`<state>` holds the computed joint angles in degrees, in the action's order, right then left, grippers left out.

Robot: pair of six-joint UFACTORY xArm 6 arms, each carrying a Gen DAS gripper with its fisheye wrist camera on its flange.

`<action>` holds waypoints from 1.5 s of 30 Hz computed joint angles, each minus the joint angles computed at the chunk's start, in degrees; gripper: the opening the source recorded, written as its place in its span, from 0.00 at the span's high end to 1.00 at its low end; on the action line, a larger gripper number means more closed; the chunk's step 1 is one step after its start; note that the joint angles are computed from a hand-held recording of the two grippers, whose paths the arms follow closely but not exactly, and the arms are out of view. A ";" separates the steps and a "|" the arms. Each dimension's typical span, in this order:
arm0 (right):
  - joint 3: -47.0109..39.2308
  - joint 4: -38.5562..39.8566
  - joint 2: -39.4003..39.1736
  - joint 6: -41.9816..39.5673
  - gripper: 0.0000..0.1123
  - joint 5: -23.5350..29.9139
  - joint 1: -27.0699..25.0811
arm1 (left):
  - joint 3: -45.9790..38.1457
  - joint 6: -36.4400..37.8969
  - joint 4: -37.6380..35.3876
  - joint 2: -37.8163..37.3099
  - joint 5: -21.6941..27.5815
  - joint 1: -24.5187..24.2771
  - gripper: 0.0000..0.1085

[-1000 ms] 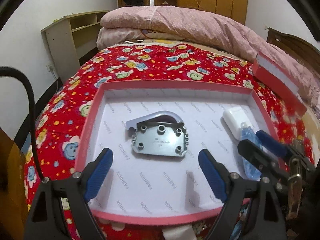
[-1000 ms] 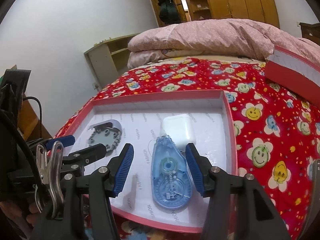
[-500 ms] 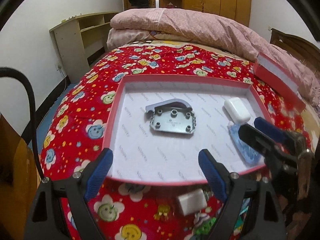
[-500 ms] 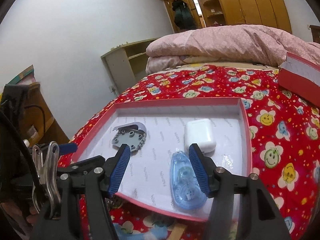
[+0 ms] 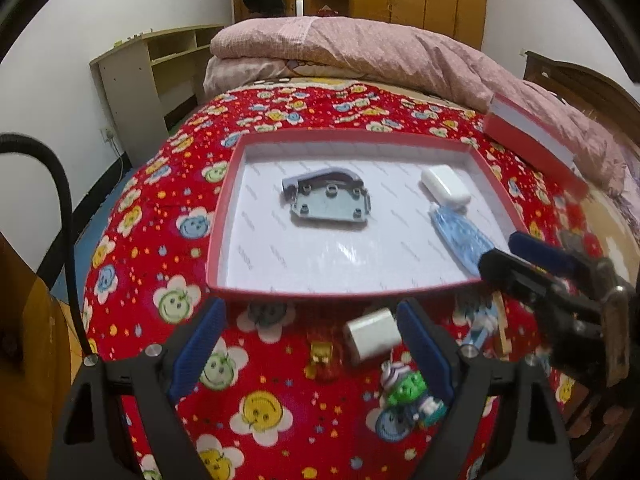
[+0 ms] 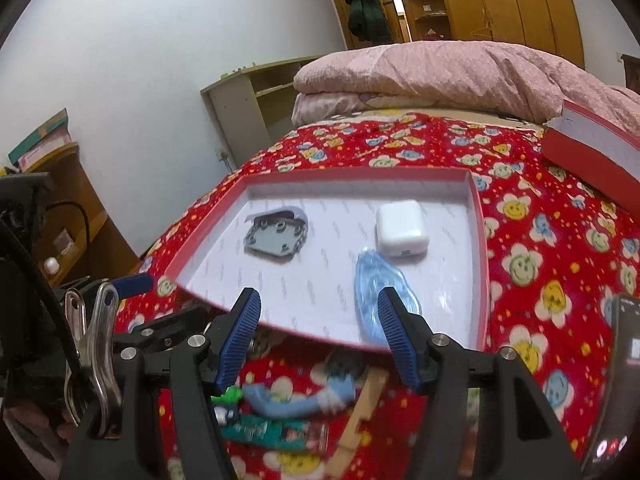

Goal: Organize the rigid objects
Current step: 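Withdraw both tools from the tray back toward the scattered objects, then grasp the red figurine with the left tool while the right tool grasps the wooden chess piece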

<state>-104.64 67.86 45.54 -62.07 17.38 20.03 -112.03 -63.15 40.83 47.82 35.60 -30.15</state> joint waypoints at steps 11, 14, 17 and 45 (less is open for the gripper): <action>13.80 4.24 -9.07 -6.26 0.44 -1.06 -0.04 | 6.83 -4.99 7.69 -3.05 -0.55 -0.75 0.17; 16.09 4.86 -10.44 -6.92 0.44 -1.40 -0.01 | 8.18 -5.80 9.04 -3.41 -0.71 -0.64 0.18; 18.11 4.49 -11.59 -6.76 0.44 -1.82 0.04 | 9.24 -5.64 8.43 -3.51 -2.51 -0.11 0.27; 31.48 3.61 -18.83 -8.21 0.44 -2.56 0.36 | 13.82 -4.46 6.20 -3.84 -13.28 2.12 0.80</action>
<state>-73.17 71.46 26.71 -70.28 14.82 20.39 -98.21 -67.61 47.03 43.98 22.32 -28.02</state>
